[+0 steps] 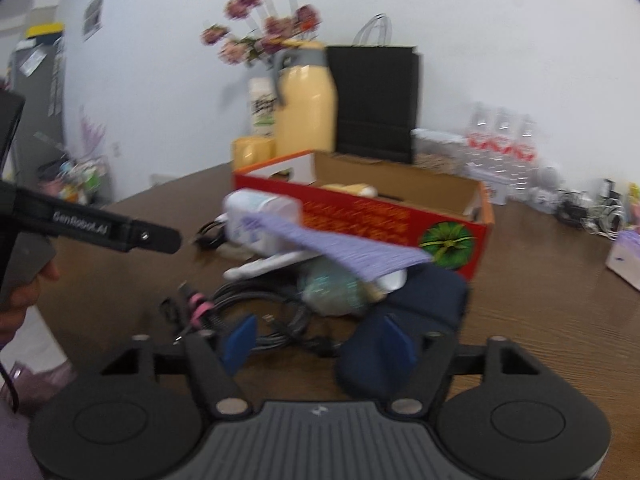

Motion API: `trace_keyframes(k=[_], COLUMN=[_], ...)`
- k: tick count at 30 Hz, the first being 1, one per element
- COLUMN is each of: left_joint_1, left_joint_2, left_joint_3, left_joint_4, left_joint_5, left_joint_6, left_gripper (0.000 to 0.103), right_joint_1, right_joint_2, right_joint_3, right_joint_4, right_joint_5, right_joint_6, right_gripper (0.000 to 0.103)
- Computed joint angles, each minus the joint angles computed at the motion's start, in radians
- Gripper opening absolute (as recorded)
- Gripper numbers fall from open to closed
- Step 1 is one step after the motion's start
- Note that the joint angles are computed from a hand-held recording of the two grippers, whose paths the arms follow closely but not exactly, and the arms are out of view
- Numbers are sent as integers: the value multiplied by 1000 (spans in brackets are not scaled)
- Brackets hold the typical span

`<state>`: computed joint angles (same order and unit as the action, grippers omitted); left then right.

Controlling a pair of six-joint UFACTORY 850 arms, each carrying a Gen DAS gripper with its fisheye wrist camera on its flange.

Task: Organize objects
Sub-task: 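Move the right gripper to the black cable's plug and grasp it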

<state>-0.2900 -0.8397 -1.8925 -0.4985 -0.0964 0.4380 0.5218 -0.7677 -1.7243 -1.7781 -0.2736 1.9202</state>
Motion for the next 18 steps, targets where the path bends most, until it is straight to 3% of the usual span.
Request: trace_keyframes(k=[5, 9, 12, 15, 18], left_joint_1=[10, 16, 19, 23, 23], left_joint_2=[13, 20, 21, 22, 21], left_joint_3=[24, 38, 41, 44, 43], left_joint_4=[74, 82, 96, 41, 6], left_joint_5=[10, 13, 11, 11, 7], left_joint_6=[-93, -106, -119, -64, -28], left_gripper=[103, 103, 103, 103, 103], right_joint_1=[-6, -17, -24, -27, -30], right_joint_2=[-63, -105, -121, -125, -114], right_joint_3=[-93, -158, -182, -185, -168], right_joint_4=[211, 422, 600, 601, 443], right_joint_5=[56, 95, 119, 133, 144], right_joint_6=[-240, -455, -642, -640, -471], right_gripper=[46, 23, 18, 11, 8])
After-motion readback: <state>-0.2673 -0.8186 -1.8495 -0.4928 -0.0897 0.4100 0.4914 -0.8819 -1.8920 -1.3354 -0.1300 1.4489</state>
